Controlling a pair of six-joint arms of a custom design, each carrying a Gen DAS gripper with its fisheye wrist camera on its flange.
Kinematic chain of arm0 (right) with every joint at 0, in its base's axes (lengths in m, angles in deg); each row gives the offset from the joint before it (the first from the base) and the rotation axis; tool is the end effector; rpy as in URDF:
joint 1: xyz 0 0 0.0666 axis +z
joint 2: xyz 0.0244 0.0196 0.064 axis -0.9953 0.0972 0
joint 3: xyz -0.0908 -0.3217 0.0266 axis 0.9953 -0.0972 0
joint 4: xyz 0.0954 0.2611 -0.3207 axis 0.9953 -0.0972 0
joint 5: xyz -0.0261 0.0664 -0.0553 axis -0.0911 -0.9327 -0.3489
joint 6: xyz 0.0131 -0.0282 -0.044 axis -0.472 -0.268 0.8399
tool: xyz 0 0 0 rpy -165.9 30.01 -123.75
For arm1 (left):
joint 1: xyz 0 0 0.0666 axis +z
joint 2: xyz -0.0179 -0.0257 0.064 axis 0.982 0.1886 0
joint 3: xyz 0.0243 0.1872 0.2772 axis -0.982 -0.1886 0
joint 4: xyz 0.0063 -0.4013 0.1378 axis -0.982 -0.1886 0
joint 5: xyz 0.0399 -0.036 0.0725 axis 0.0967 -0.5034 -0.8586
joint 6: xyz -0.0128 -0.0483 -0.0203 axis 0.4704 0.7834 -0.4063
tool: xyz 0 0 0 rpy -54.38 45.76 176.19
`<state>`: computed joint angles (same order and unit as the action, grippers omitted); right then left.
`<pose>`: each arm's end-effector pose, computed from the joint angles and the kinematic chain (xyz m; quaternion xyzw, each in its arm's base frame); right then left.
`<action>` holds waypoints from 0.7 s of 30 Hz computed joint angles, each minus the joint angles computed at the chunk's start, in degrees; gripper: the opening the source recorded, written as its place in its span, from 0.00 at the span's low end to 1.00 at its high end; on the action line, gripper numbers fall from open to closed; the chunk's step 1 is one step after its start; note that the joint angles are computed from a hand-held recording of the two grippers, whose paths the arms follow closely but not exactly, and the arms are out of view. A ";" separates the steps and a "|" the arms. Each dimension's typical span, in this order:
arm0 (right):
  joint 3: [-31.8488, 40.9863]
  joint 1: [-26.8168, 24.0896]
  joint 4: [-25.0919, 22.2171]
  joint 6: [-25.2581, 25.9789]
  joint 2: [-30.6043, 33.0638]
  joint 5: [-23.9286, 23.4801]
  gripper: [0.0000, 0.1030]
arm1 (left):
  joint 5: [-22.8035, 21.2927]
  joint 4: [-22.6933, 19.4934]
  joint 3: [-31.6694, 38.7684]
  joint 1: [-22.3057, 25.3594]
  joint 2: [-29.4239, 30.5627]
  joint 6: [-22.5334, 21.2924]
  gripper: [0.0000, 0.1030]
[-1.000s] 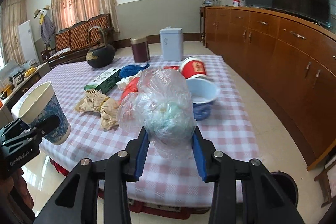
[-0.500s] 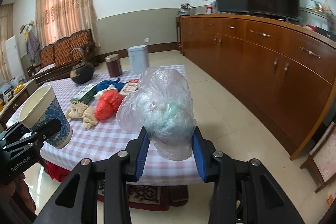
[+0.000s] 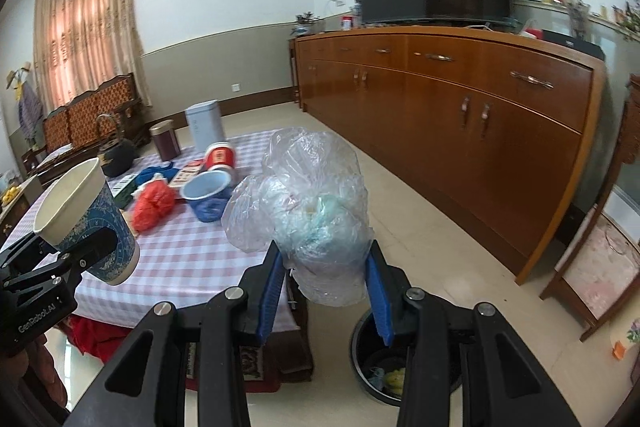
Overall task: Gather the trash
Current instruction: 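Carry the paper cup and plastic bag in both tools over the bucket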
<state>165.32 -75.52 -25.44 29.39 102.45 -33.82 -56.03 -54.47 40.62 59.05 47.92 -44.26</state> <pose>0.6112 0.1000 0.4811 -0.1162 0.8662 0.0850 0.4785 0.5761 -0.1989 0.4803 -0.0342 0.8617 -0.0096 0.5061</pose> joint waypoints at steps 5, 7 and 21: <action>-1.91 -2.40 0.17 -0.24 -1.24 0.60 0.40 | 1.72 -0.43 3.43 -1.52 3.10 -0.65 0.56; -2.45 -3.31 0.10 -0.38 -1.53 0.97 0.40 | 2.63 -1.02 5.37 -2.08 4.79 -0.89 0.56; -4.68 -8.86 -1.01 -0.30 -0.69 1.21 0.40 | 9.08 -3.68 15.31 -5.63 14.76 -1.95 0.56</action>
<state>160.63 -84.38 -26.45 29.09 101.76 -32.61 -46.95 -58.15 55.93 53.41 62.68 -46.21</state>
